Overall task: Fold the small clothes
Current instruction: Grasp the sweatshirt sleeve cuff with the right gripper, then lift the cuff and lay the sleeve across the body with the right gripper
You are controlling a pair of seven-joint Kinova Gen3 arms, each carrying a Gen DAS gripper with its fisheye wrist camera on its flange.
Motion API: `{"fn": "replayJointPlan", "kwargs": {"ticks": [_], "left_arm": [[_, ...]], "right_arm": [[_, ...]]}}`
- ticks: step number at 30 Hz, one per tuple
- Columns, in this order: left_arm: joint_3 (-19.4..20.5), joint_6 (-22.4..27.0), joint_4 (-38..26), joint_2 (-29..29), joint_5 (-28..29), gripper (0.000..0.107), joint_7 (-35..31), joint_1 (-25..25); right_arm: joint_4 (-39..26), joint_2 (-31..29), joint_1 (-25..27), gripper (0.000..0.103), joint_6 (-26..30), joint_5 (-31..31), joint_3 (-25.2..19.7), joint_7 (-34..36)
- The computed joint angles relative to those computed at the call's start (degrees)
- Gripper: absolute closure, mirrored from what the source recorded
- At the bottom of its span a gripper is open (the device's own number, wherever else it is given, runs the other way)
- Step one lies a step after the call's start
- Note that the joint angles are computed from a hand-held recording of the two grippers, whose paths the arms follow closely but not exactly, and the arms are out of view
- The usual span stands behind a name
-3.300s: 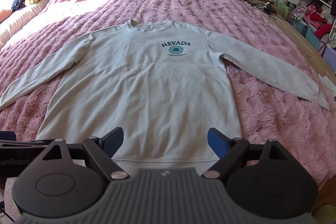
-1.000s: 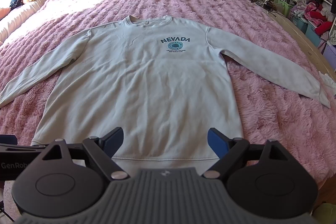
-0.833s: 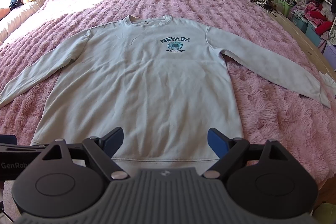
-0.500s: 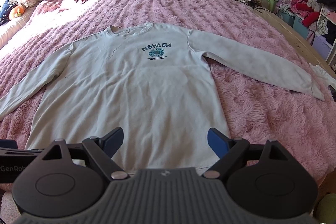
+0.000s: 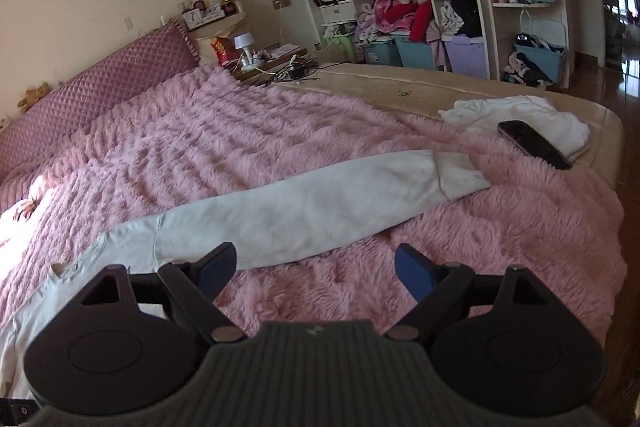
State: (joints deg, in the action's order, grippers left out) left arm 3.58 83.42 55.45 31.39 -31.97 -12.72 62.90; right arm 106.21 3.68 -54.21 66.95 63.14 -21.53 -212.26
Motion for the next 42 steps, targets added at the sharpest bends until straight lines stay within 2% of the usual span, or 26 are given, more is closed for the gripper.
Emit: {"fn": "replayJointPlan", "kwargs": {"ticks": [2, 4, 7, 9, 13, 15, 18, 20, 22, 24, 25, 26, 32, 35, 39, 42], "left_arm": [[0.24, -1.82, -2.26, 2.04, 0.22, 0.004, -2.96, -1.76], [0.34, -3.78, -4.42, 4.03, 1.78, 0.004, -6.65, -3.92], [0.94, -4.82, -9.80, 7.89, 6.65, 0.004, -12.50, -7.82], [-0.92, -8.52, -9.73, 8.95, 8.33, 0.004, -12.37, -8.36], [-3.06, -15.09, -8.59, 10.39, 8.15, 0.004, -10.43, -9.02], [-3.86, -14.12, -11.69, 12.56, 8.56, 0.004, -12.17, -9.34], [-4.42, -12.40, -16.50, 15.80, 9.29, 0.004, -15.18, -10.16], [-4.59, -12.46, -17.89, 17.18, 10.56, 0.004, -16.26, -11.00], [-4.63, -14.74, -16.62, 17.50, 12.29, 0.004, -15.76, -12.03], [-4.39, -17.76, -14.33, 17.17, 14.02, 0.004, -14.90, -12.99], [-4.61, -18.27, -14.03, 17.36, 14.26, 0.004, -14.54, -12.98], [-5.00, -18.10, -14.35, 17.85, 14.02, 0.004, -14.46, -12.67], [-5.73, -14.97, -18.52, 20.37, 13.03, 0.004, -17.31, -11.51], [-5.83, -15.68, -17.87, 19.94, 13.19, 0.004, -18.10, -11.53], [-5.94, -22.67, -10.11, 15.90, 12.67, 0.004, -16.57, -11.92], [-6.51, -24.85, -5.58, 12.91, 12.06, 0.004, -15.40, -11.83]], "right_arm": [[3.04, -1.10, 2.32, 0.021, -2.53, -0.21, 2.98, -4.66], [4.71, 0.41, 3.31, 0.022, -2.15, 1.64, 4.52, -9.32], [6.26, 2.83, 6.97, 0.026, -3.77, 3.50, 5.52, -13.62], [7.34, 3.41, 9.58, 0.034, -7.28, 3.18, 7.01, -14.70], [9.08, 4.84, 12.46, 0.038, -12.70, 5.89, 8.94, -17.19], [9.59, 5.63, 13.94, 0.038, -16.08, 7.78, 9.99, -19.52], [9.81, 7.17, 14.68, 0.039, -17.80, 11.74, 10.94, -23.16], [9.20, 8.21, 15.07, 0.047, -18.34, 13.33, 11.35, -23.97], [8.75, 9.13, 15.26, 0.052, -18.65, 14.64, 11.71, -25.21], [8.12, 10.03, 15.41, 0.070, -18.67, 15.17, 12.03, -25.89], [7.53, 10.53, 15.30, 0.086, -18.01, 14.56, 12.13, -25.42], [7.18, 10.88, 15.65, 0.090, -17.53, 14.20, 11.77, -25.18], [7.56, 10.09, 15.05, 0.092, -17.77, 14.81, 12.56, -27.64], [7.46, 9.20, 14.60, 0.094, -16.74, 16.18, 12.21, -28.14], [5.93, 7.59, 13.94, 0.099, -15.27, 19.25, 11.11, -26.35], [3.58, 6.96, 14.01, 0.100, -16.13, 21.32, 10.35, -24.54]]}}
